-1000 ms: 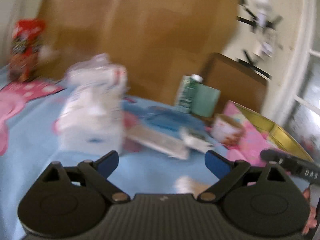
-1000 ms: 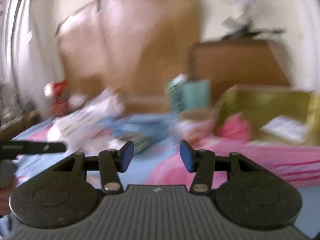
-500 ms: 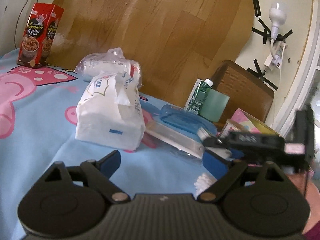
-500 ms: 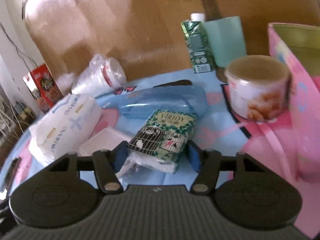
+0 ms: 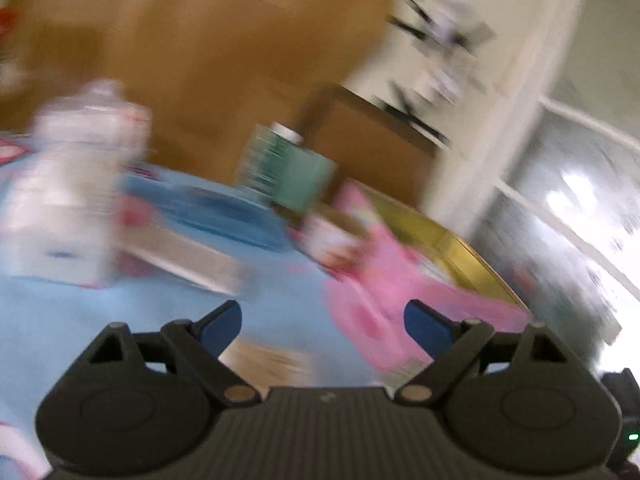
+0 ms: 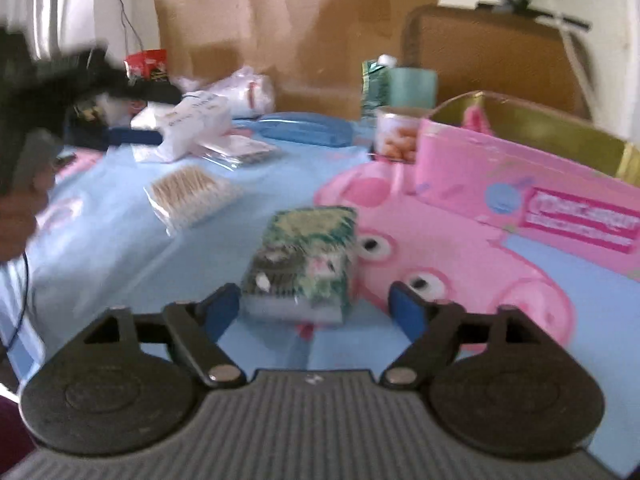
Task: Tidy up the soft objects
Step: 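Grasp the green tissue pack with the left tool, then place the green tissue pack into the pink tin with the left tool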
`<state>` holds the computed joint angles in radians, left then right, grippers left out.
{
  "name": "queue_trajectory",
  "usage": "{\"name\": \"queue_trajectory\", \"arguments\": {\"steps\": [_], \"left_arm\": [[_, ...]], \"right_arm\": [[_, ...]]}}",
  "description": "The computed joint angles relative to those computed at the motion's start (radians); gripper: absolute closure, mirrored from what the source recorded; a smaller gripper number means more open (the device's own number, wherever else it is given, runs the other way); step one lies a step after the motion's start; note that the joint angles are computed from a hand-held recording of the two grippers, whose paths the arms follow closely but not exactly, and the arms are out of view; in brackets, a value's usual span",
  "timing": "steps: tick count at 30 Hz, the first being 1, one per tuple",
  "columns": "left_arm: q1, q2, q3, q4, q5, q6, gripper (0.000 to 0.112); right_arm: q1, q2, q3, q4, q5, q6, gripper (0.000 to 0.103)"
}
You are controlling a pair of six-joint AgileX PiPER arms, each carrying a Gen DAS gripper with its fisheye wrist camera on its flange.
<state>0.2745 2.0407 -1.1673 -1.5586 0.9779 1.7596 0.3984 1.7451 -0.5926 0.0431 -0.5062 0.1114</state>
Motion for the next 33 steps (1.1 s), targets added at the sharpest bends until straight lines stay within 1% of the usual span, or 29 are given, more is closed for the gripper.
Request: {"name": "queue_trajectory", "arguments": {"steps": [1, 2, 4, 6, 8, 9, 10, 11, 12, 13, 14, 19, 22, 25, 27, 29, 30, 32, 33], "left_arm": [[-0.030, -0.004, -0.008, 0.045, 0.001, -0.032, 0.021], [-0.068, -0.007, -0.020, 0.101, -0.004, -0.078, 0.022], [-0.126, -0.014, -0.025, 0.167, -0.036, -0.134, 0.025], [-0.179, -0.031, -0.005, 0.191, -0.109, -0.144, 0.025], [-0.218, -0.040, 0.017, 0.200, -0.187, -0.152, 0.025], [-0.228, -0.031, 0.007, 0.226, -0.196, -0.189, 0.025], [-0.236, -0.017, -0.009, 0.257, -0.193, -0.232, 0.031], [-0.243, -0.003, -0.023, 0.287, -0.184, -0.264, 0.044], [-0.252, 0.000, -0.021, 0.292, -0.182, -0.256, 0.046], [-0.259, -0.011, -0.001, 0.272, -0.195, -0.217, 0.048], [-0.271, -0.017, -0.006, 0.269, -0.202, -0.212, 0.048], [-0.340, -0.034, -0.074, 0.216, -0.177, -0.205, 0.048], [-0.410, -0.015, -0.149, 0.166, -0.195, -0.179, 0.048], [-0.485, 0.048, -0.287, 0.167, -0.219, -0.248, 0.047], [-0.536, 0.100, -0.391, 0.194, -0.245, -0.312, 0.044], [-0.587, 0.136, -0.455, 0.213, -0.303, -0.335, 0.043], [-0.607, 0.154, -0.483, 0.227, -0.331, -0.349, 0.040], [-0.642, 0.186, -0.523, 0.238, -0.402, -0.377, 0.032], [-0.650, 0.197, -0.531, 0.238, -0.429, -0.389, 0.031]], "right_arm": [[0.015, 0.000, 0.017, 0.038, -0.026, -0.035, 0.016], [0.019, 0.003, 0.028, 0.037, -0.049, -0.041, 0.015], [0.020, 0.015, 0.034, 0.005, -0.085, -0.027, 0.015], [0.031, 0.024, 0.040, 0.029, -0.117, -0.054, 0.015], [0.032, 0.029, 0.026, 0.041, -0.107, -0.069, 0.016], [0.028, 0.034, 0.016, 0.029, -0.097, -0.056, 0.019], [0.017, 0.035, 0.015, -0.012, -0.091, -0.018, 0.023], [0.017, 0.041, 0.020, -0.018, -0.119, -0.013, 0.042], [0.011, 0.042, 0.028, -0.035, -0.139, -0.004, 0.047], [-0.002, 0.039, 0.031, -0.074, -0.144, 0.028, 0.047], [-0.007, 0.039, 0.037, -0.075, -0.158, 0.036, 0.048], [-0.004, 0.021, 0.095, 0.085, -0.313, -0.065, 0.048], [-0.038, 0.019, 0.100, 0.154, -0.399, -0.088, 0.048], [-0.102, 0.024, 0.059, 0.195, -0.407, -0.112, 0.048], [-0.149, 0.049, 0.020, 0.208, -0.407, -0.110, 0.048], [-0.192, 0.081, -0.036, 0.222, -0.390, -0.114, 0.048], [-0.207, 0.101, -0.070, 0.242, -0.376, -0.131, 0.047], [-0.221, 0.141, -0.133, 0.333, -0.343, -0.194, 0.045], [-0.222, 0.159, -0.166, 0.392, -0.320, -0.231, 0.045]]}}
